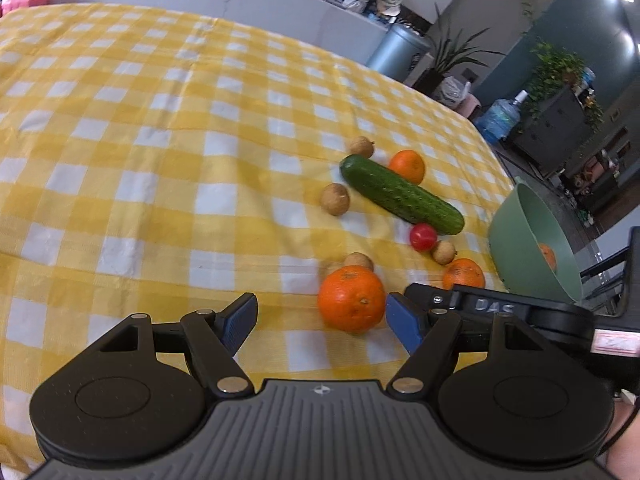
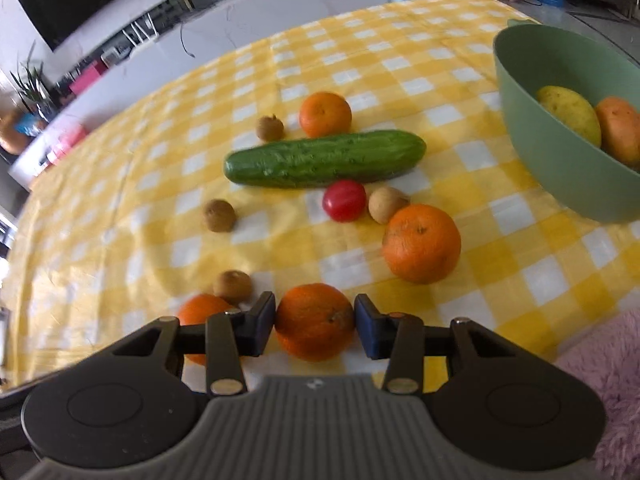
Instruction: Organize fruits
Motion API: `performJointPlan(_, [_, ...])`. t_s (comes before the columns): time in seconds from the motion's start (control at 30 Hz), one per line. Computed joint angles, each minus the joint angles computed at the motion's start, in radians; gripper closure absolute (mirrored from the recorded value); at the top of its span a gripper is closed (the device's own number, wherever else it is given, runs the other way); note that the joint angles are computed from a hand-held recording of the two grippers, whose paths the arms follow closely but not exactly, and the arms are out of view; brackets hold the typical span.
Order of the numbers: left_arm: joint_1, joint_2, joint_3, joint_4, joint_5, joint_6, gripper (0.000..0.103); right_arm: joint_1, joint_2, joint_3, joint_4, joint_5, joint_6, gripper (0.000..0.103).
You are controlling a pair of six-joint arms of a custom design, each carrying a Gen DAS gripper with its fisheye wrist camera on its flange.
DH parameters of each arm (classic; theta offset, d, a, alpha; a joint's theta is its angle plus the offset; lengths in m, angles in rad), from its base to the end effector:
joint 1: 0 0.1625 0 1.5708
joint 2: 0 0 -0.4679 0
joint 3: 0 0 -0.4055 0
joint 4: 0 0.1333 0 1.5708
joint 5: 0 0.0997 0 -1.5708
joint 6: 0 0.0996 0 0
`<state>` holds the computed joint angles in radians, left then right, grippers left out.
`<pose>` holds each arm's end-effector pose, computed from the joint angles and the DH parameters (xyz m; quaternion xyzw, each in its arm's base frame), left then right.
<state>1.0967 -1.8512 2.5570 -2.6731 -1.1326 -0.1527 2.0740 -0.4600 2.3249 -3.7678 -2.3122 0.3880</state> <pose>0.0165 -0.3523 0.3044 0.1109 0.9515 -0.2486 0.1434 0.2603 -0.3360 -0.0548 -0.0069 -0.9212 0.2930 0.2560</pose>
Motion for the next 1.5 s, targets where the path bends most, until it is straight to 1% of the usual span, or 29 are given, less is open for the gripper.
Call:
performJointPlan(0.1, [0.001,0.002,0.002,-0.008,-0.003,0.007,0.017,0.008,0.017,-0.014,-0.006,-0.024,-0.029,0.061])
performJointPlan(0.13, [0.001,0.003,0.002,-0.007,-0.002,0.006,0.017,0.005,0.022,-0.018,-0.004,-0.022,-0.031,0.060])
performJointPlan(0.17, [0.002,0.005,0.002,-0.004,0.001,0.003,0.017,-0.002,0.026,-0.020,-0.005,-0.008,-0.030,0.057])
performJointPlan(0.2, [0.005,0.007,0.001,-0.004,0.003,0.001,0.017,-0.007,0.038,-0.019,-0.033,0.003,-0.043,0.057])
performJointPlan(0.23, [0.007,0.009,0.000,-0.002,0.007,-0.003,0.017,-0.003,0.047,-0.024,-0.043,-0.006,-0.052,0.058])
performJointPlan(0.27, [0.009,0.010,-0.001,-0.001,0.010,-0.007,0.017,-0.001,0.055,-0.025,-0.065,-0.009,-0.057,0.062])
performJointPlan(0.33, [0.011,0.009,-0.002,-0.002,0.010,-0.011,0.017,-0.008,0.059,-0.019,-0.094,0.003,-0.051,0.062])
performJointPlan(0.47, [0.011,0.007,-0.001,-0.005,0.001,-0.001,0.017,-0.006,0.059,-0.019,-0.096,0.005,-0.051,0.062])
performJointPlan(0.6, [0.014,0.012,-0.004,0.003,0.003,-0.005,0.017,-0.001,0.062,-0.022,-0.104,0.009,-0.075,0.062])
performJointPlan(0.67, [0.017,0.014,-0.006,0.007,0.005,-0.013,0.017,-0.001,0.060,-0.026,-0.080,0.000,-0.068,0.061])
performJointPlan(0.8, [0.019,0.011,-0.009,0.017,-0.004,-0.010,0.017,-0.010,0.061,-0.020,-0.111,0.009,-0.062,0.061])
performJointPlan(0.83, [0.019,0.012,-0.009,0.018,-0.006,-0.007,0.017,-0.013,0.060,-0.021,-0.110,0.011,-0.060,0.059])
performJointPlan(1.0, [0.012,0.012,-0.007,0.023,-0.004,0.006,0.017,-0.002,0.074,-0.032,-0.121,-0.017,-0.082,0.058])
performJointPlan(1.07, [0.012,0.007,-0.004,0.014,-0.012,0.015,0.017,0.002,0.081,-0.036,-0.138,-0.024,-0.099,0.062])
performJointPlan(1.13, [0.019,0.006,-0.002,-0.007,-0.036,0.034,0.017,0.003,0.083,-0.039,-0.141,-0.027,-0.109,0.063])
performJointPlan(1.23, [0.036,0.008,0.003,-0.049,-0.084,0.073,0.016,0.002,0.084,-0.039,-0.145,-0.025,-0.102,0.063])
performJointPlan(1.3, [0.034,0.017,0.008,-0.073,-0.093,0.105,0.016,0.000,0.084,-0.035,-0.159,-0.026,-0.087,0.063])
performJointPlan(1.4, [0.009,0.036,0.017,-0.084,-0.082,0.146,0.016,0.001,0.086,-0.021,-0.212,-0.035,-0.054,0.063])
performJointPlan(1.5, [-0.028,0.065,0.033,-0.105,-0.023,0.168,0.016,0.003,0.086,-0.001,-0.285,-0.040,-0.036,0.063])
